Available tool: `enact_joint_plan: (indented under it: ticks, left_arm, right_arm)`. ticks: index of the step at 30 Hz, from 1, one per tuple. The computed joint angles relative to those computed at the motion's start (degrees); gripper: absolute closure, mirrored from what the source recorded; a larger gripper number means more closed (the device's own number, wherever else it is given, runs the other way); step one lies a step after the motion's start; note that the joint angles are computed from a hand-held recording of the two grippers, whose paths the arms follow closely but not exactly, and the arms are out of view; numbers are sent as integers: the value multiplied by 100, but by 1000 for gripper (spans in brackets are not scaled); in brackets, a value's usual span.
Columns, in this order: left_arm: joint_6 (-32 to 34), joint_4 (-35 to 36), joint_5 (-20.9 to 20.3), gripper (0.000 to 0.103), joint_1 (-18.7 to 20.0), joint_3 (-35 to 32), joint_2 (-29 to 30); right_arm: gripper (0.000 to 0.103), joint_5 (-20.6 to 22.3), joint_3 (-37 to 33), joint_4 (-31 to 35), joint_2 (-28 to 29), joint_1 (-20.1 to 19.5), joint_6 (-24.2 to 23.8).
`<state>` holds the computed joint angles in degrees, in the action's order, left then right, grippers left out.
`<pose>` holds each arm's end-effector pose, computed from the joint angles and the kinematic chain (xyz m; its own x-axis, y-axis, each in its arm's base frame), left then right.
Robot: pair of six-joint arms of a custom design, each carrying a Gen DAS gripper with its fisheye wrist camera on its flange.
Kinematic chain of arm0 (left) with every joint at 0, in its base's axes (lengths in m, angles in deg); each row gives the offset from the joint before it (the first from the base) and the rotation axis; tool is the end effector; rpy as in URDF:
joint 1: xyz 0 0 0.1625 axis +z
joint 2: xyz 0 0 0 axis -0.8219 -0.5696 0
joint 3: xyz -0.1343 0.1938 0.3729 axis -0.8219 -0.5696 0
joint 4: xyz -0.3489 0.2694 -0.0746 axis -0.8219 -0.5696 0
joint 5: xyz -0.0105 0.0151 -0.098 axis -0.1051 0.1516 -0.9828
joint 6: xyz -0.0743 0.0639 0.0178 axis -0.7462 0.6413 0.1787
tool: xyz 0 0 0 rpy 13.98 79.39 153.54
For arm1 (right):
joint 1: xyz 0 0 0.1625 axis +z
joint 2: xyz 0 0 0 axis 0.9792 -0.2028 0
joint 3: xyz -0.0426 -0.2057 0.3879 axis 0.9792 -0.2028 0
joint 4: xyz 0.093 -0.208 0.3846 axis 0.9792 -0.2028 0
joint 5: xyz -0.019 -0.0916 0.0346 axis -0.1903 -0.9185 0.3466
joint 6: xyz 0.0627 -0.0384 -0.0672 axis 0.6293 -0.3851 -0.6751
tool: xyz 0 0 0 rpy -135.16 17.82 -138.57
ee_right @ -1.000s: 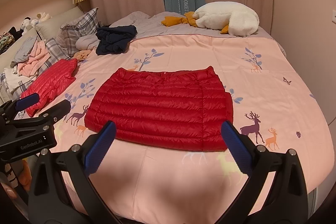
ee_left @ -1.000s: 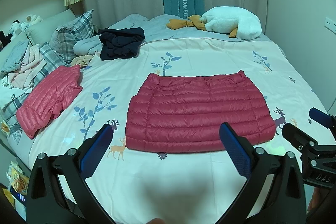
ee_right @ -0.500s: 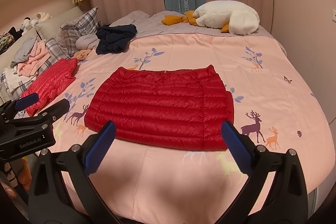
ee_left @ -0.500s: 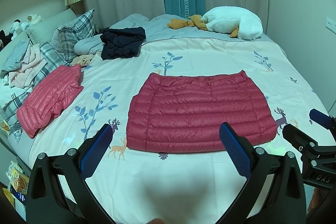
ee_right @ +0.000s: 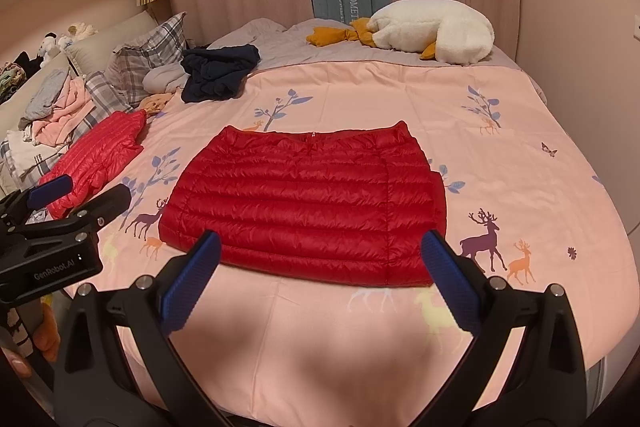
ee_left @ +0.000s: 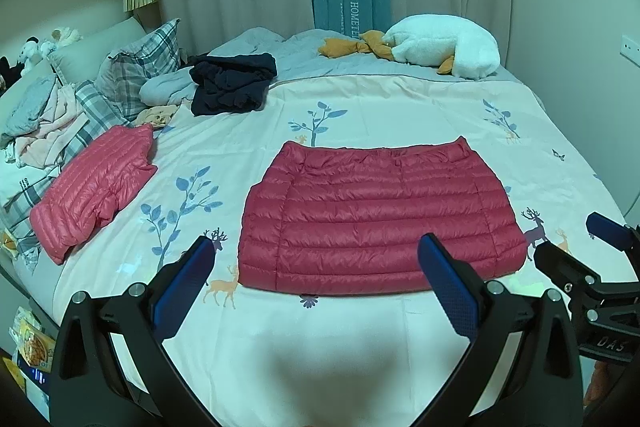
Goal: Fold large clothes
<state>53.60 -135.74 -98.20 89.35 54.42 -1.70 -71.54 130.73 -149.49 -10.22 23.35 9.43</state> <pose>-0.3059 -0.4789 0.1310 -0.6532 -0.0454 -0.7558 0.5711 0.6259 -0.5311 0.1878 -0.4794 0.2450 -0.7669 -0.1553 0.6227 -0.5577 0.6415 -0.5267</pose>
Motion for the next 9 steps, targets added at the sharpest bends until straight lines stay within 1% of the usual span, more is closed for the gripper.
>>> enact_joint_plan:
  ticks: [9]
  left_arm:
    - [3,1,-9,1,8,-29,35]
  right_arm:
    - [2,17,10,-15,2,-19,7]
